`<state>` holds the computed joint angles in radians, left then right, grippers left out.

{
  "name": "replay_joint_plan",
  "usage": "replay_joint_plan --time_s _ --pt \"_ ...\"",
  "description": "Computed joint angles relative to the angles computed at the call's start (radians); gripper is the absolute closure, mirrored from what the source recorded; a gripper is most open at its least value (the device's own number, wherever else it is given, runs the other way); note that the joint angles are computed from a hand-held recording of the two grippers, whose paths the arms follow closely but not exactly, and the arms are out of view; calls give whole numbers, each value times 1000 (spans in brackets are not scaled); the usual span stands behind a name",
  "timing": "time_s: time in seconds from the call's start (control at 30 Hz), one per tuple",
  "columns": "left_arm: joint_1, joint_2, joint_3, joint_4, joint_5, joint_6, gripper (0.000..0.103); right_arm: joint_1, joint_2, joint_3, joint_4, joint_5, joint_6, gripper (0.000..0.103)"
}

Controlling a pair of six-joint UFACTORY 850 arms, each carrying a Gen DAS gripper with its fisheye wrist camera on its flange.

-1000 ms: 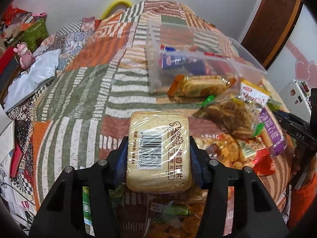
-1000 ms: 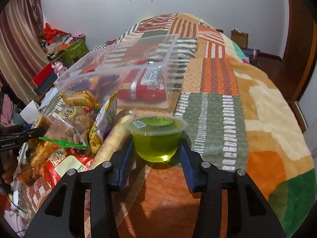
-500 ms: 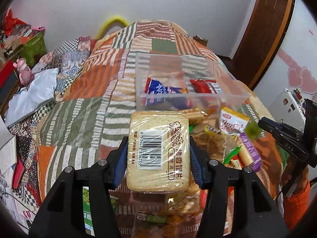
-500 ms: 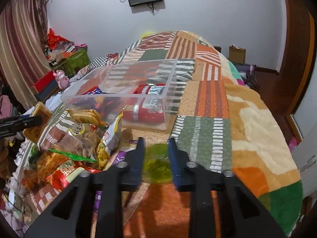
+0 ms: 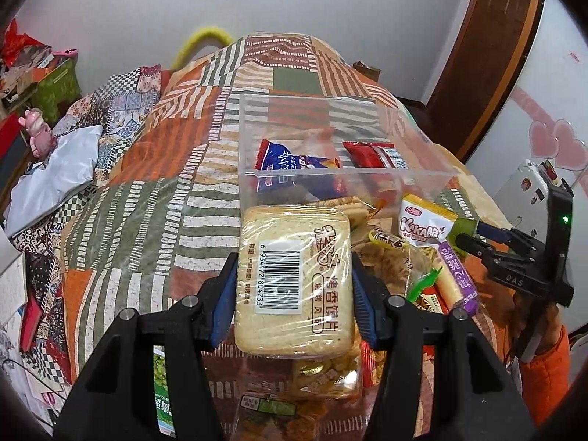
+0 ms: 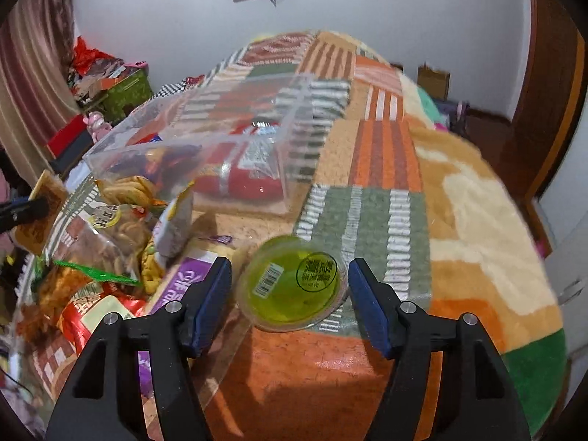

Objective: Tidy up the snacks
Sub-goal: 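Carry the cake block and jelly cup into the clear box and release both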

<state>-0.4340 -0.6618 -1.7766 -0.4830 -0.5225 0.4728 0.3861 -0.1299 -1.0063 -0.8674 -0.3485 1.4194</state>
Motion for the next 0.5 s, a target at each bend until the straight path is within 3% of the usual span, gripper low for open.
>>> replay_joint_plan --time_s 0.07,0.13,0.5 --pt "0 1 3 1 2 1 48 -21 -2 7 83 43 -62 44" --pt "0 1 3 -2 2 3 48 -24 2 16 64 59 -36 47" --pt "-7 -13 -35 -8 10 4 48 34 49 22 -225 -28 219 47"
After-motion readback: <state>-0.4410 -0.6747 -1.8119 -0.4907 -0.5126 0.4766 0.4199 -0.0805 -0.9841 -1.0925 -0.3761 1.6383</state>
